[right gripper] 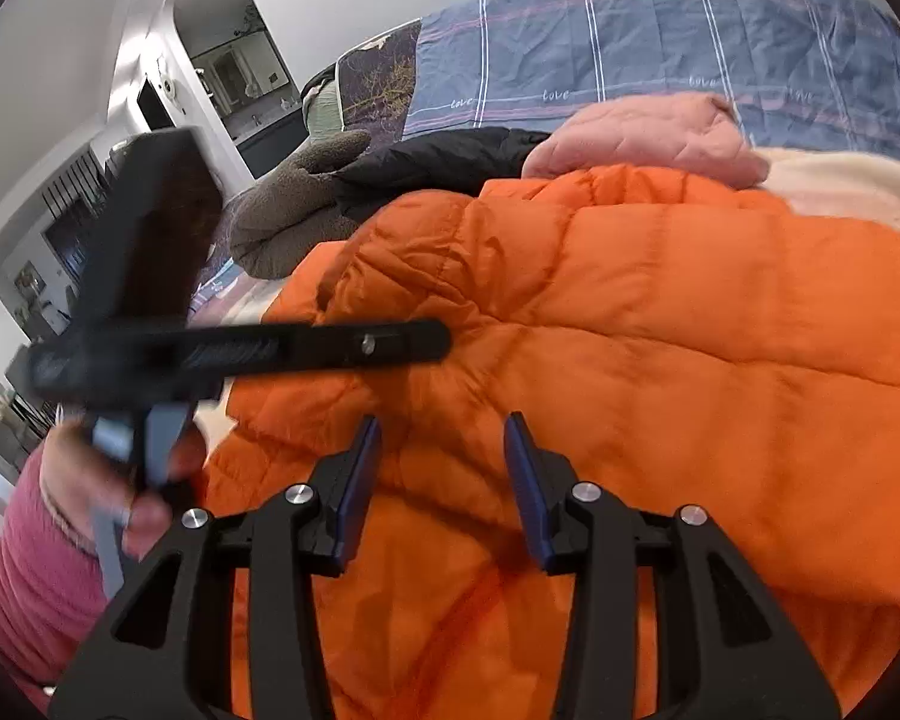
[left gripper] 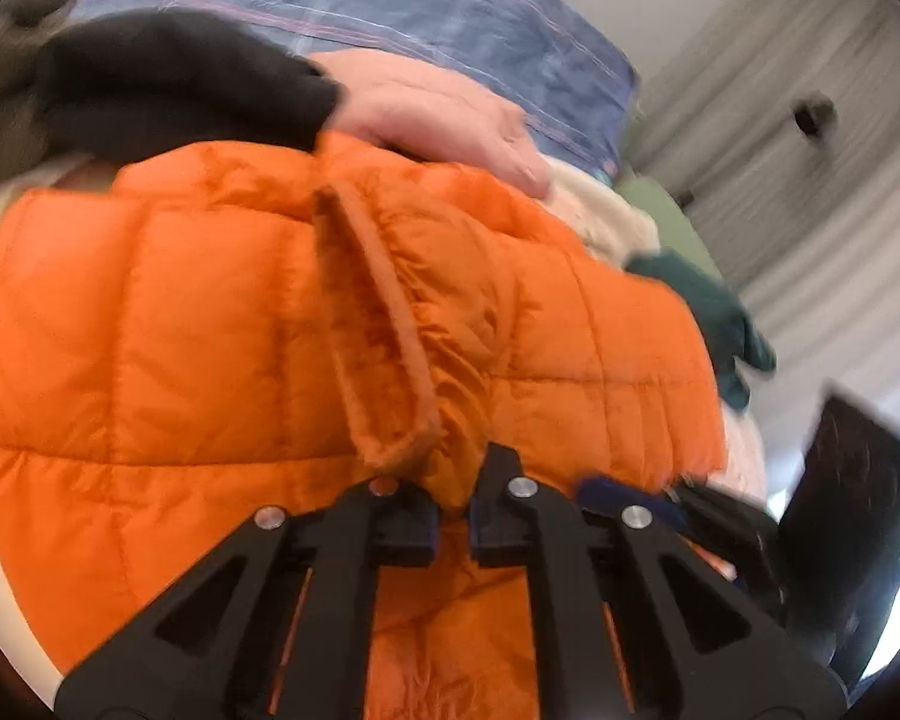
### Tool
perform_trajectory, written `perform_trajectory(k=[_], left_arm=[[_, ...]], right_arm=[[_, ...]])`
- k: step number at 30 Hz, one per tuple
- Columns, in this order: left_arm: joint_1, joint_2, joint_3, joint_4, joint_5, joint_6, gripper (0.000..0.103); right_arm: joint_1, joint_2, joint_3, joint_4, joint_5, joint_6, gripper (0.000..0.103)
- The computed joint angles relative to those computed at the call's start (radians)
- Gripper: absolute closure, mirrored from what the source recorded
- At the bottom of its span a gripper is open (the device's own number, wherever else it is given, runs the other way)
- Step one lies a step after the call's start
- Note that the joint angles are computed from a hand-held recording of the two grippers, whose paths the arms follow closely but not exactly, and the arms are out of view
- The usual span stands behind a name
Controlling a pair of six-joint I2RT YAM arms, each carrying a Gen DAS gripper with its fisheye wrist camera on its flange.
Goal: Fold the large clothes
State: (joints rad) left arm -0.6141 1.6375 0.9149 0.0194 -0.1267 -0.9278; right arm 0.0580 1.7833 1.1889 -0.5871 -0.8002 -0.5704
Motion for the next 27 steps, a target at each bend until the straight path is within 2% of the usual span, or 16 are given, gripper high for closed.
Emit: perform_trajectory(k=[3, 5, 7, 8, 10, 12, 15, 17, 19, 21, 23, 25, 27], left_arm=[[-0.012, -0.143, -0.092, 0.024, -0.109, 0.0, 0.098], [-0.041, -0.245, -0.14, -0.01, -0.184, 0.028, 0.098], [-0.065, -0.28, -0.15, -0.074, -0.228, 0.039, 0.097], [-0.07, -0.279, -0.151, -0.103, -0.239, 0.039, 0.096], [-0.075, -0.242, -0.149, -0.172, -0.243, 0.006, 0.084], [-0.081, -0.185, -0.147, -0.205, -0.227, -0.044, 0.067], [-0.109, -0.214, -0.168, -0.231, -0.272, -0.06, 0.063], [-0.159, -0.228, -0.094, -0.375, -0.405, -0.078, 0.061], [-0.2, -0.229, -0.006, -0.466, -0.521, -0.061, 0.061], [-0.235, -0.241, 0.033, -0.481, -0.59, -0.027, 0.058], [-0.227, -0.239, 0.039, -0.425, -0.57, 0.049, 0.052], [-0.193, -0.148, 0.095, -0.39, -0.491, 0.101, 0.051], [-0.154, -0.023, 0.166, -0.406, -0.441, 0.114, 0.051]], right_arm=[[-0.091, -0.047, 0.001, -0.032, -0.059, -0.063, 0.06], [-0.163, -0.051, 0.032, -0.008, -0.085, -0.027, 0.06], [-0.182, -0.051, 0.035, 0.089, -0.009, 0.071, 0.06], [-0.176, -0.036, 0.037, 0.153, 0.091, 0.137, 0.06], [-0.148, 0.072, 0.102, 0.156, 0.258, 0.175, 0.06], [-0.143, 0.163, 0.136, 0.15, 0.291, 0.189, 0.06], [-0.152, 0.155, 0.099, 0.188, 0.274, 0.184, 0.06], [-0.155, 0.118, 0.092, 0.176, 0.273, 0.169, 0.06], [-0.17, 0.064, 0.062, 0.192, 0.242, 0.158, 0.06], [-0.161, 0.028, 0.067, 0.214, 0.231, 0.176, 0.06], [-0.14, 0.029, 0.096, 0.209, 0.252, 0.19, 0.06], [-0.113, 0.078, 0.141, 0.19, 0.281, 0.212, 0.06], [-0.084, 0.144, 0.181, 0.172, 0.345, 0.214, 0.056]])
